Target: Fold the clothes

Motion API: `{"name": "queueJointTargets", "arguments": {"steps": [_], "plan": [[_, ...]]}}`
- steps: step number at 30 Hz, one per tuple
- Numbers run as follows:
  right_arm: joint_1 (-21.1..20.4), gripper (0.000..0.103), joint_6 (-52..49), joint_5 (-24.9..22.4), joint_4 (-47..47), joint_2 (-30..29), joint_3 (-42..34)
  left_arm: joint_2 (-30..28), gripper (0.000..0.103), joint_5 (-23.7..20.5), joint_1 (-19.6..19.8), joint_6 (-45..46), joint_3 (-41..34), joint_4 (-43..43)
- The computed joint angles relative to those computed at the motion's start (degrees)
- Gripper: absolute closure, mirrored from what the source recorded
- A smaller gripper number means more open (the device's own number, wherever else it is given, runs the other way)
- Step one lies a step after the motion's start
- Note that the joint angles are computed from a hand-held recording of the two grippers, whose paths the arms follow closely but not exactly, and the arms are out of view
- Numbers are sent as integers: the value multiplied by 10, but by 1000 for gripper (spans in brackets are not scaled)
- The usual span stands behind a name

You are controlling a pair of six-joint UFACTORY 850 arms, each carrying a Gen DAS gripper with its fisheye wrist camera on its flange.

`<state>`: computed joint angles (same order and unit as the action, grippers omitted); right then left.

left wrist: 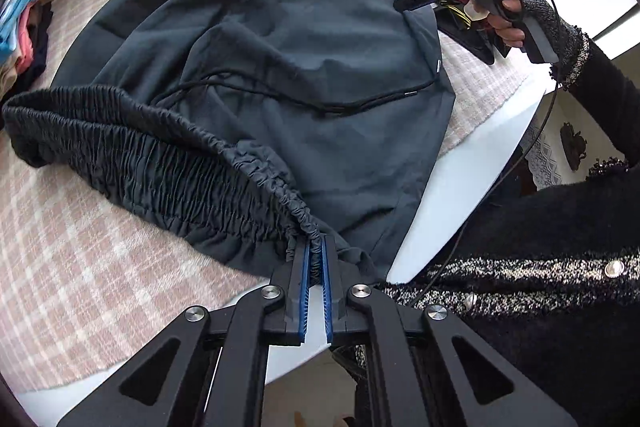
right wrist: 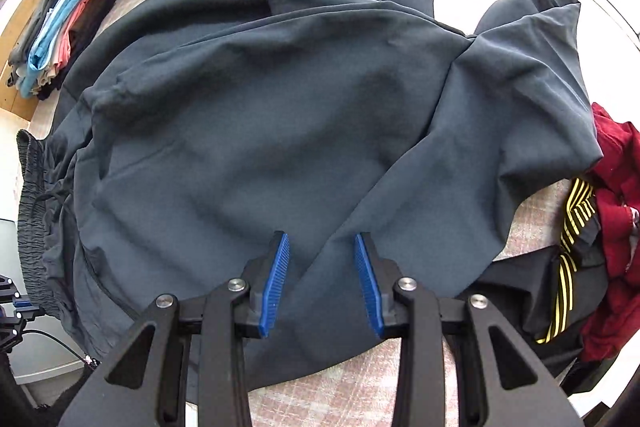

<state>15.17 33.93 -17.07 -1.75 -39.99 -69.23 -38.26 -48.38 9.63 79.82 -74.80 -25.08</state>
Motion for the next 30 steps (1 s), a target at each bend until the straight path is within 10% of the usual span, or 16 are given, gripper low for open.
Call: {"name": "queueJointTargets", "arguments": {"steps": [6,10,12,16,22,26,30], "plan": [[-13,69,-14,-5,-2,14,4,-16,96,44,86,-177,-32,64],[-22,69,-9,-10,-48,12,-38,-83,45,-20,105,-190,-154,-68],[-30,68,-55,-6,-24,8,-63,-131,40,-37,101,-237,-228,-102],[-52,61,-78,-11,15,-5,-114,-232,40,-100,94,-354,-367,-140],[-66,52,-109,-103,-17,-95,-243,-275,44,-68,61,-413,-415,-100],[-81,52,-63,-171,-67,-151,-306,-261,91,-34,49,-368,-394,-115],[-90,46,-83,-172,-49,-164,-311,-266,92,-67,59,-364,-411,-152]]}}
